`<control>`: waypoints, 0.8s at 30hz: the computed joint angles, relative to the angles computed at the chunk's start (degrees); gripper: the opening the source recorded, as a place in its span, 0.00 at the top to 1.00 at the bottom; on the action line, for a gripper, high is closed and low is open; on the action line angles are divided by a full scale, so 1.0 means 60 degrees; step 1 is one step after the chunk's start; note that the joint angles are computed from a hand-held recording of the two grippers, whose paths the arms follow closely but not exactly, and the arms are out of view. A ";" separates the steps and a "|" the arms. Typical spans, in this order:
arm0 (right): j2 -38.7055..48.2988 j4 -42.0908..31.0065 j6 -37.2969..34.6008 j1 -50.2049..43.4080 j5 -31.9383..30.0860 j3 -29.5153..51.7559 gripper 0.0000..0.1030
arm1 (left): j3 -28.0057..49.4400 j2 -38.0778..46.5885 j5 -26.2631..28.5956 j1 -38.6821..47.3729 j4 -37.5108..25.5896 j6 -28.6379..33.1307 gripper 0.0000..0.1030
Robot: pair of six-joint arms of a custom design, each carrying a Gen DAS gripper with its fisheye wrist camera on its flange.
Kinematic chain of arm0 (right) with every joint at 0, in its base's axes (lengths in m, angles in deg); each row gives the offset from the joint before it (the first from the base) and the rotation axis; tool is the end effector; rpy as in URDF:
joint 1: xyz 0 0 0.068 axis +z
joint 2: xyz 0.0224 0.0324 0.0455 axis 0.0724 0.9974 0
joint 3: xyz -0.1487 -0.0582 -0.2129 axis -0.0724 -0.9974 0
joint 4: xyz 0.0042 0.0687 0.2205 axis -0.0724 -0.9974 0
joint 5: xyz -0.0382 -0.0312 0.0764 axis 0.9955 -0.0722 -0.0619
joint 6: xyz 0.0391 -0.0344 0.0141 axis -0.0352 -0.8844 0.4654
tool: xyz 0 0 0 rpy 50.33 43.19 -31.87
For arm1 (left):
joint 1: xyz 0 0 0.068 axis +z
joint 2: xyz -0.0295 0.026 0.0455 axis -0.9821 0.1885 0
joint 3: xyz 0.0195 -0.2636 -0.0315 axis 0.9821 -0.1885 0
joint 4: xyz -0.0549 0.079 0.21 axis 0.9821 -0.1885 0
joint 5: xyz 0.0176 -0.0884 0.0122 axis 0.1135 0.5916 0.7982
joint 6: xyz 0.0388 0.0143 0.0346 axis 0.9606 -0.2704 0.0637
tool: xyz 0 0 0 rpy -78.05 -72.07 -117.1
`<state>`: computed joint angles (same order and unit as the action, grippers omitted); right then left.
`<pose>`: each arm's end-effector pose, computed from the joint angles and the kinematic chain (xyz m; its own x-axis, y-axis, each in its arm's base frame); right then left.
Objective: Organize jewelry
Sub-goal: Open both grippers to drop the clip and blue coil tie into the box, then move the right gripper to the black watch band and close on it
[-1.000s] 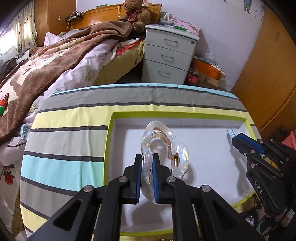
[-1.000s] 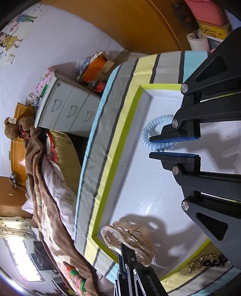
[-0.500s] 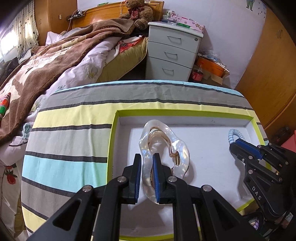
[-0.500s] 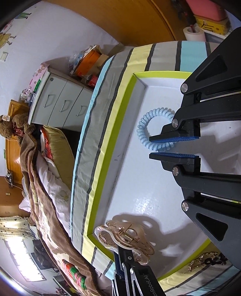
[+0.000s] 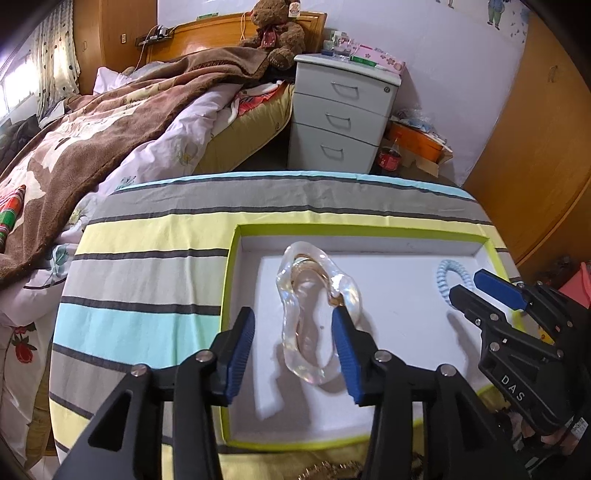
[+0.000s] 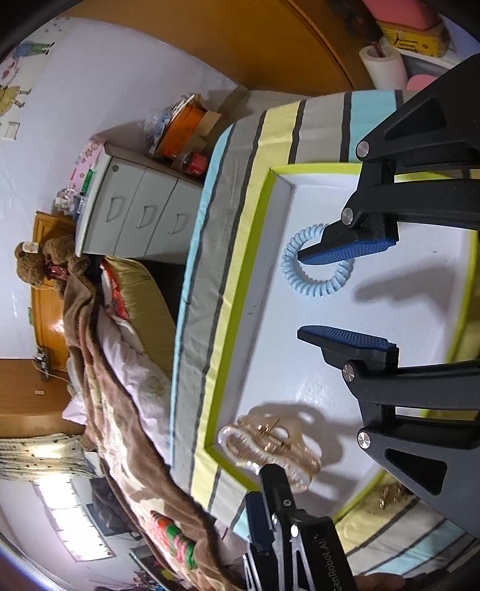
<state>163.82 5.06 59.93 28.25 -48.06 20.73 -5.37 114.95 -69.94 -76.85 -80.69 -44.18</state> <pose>0.2770 0.1145 0.0972 -0.7551 -0.0936 -0.6489 -0.0859 0.9953 -0.0436 0.3040 0.0034 0.1020 -0.8183 0.1405 -0.5573 0.2390 0.9651 -0.1075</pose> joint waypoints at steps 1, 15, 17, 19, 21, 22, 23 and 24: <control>-0.0265 0.0053 0.0077 0.0045 0.0034 -0.0201 0.66 | -0.0137 -0.0158 0.0043 0.0034 0.0018 0.0006 0.54; -0.3208 0.0227 0.1395 0.0781 0.0616 -0.2686 0.64 | -0.2128 -0.2860 0.1007 0.0855 -0.0294 0.0526 0.46; -0.3476 0.0240 0.1612 0.0883 0.0708 -0.3031 0.61 | -0.2396 -0.3157 0.1246 0.1104 -0.0386 0.0675 0.46; -0.3726 0.0251 0.1829 0.1001 0.0766 -0.3420 0.61 | -0.2601 -0.3371 0.1520 0.1364 -0.0524 0.0822 0.46; -0.3809 0.0337 0.1975 0.1104 0.0790 -0.3687 0.61 | -0.2790 -0.3483 0.1654 0.1596 -0.0582 0.0985 0.46; -0.3838 0.0413 0.1994 0.1118 0.0776 -0.3843 0.61 | -0.2866 -0.3459 0.1654 0.1719 -0.0577 0.1081 0.46; -0.3785 0.0471 0.2035 0.1166 0.0774 -0.3933 0.61 | -0.2981 -0.3460 0.1666 0.1836 -0.0572 0.1144 0.46; -0.3734 0.0466 0.2062 0.1192 0.0763 -0.3961 0.61 | -0.3027 -0.3412 0.1783 0.1993 -0.0621 0.1214 0.46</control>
<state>141.42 7.85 72.30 35.40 -43.48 -3.03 -23.53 94.48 -59.24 -64.89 -84.41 -36.90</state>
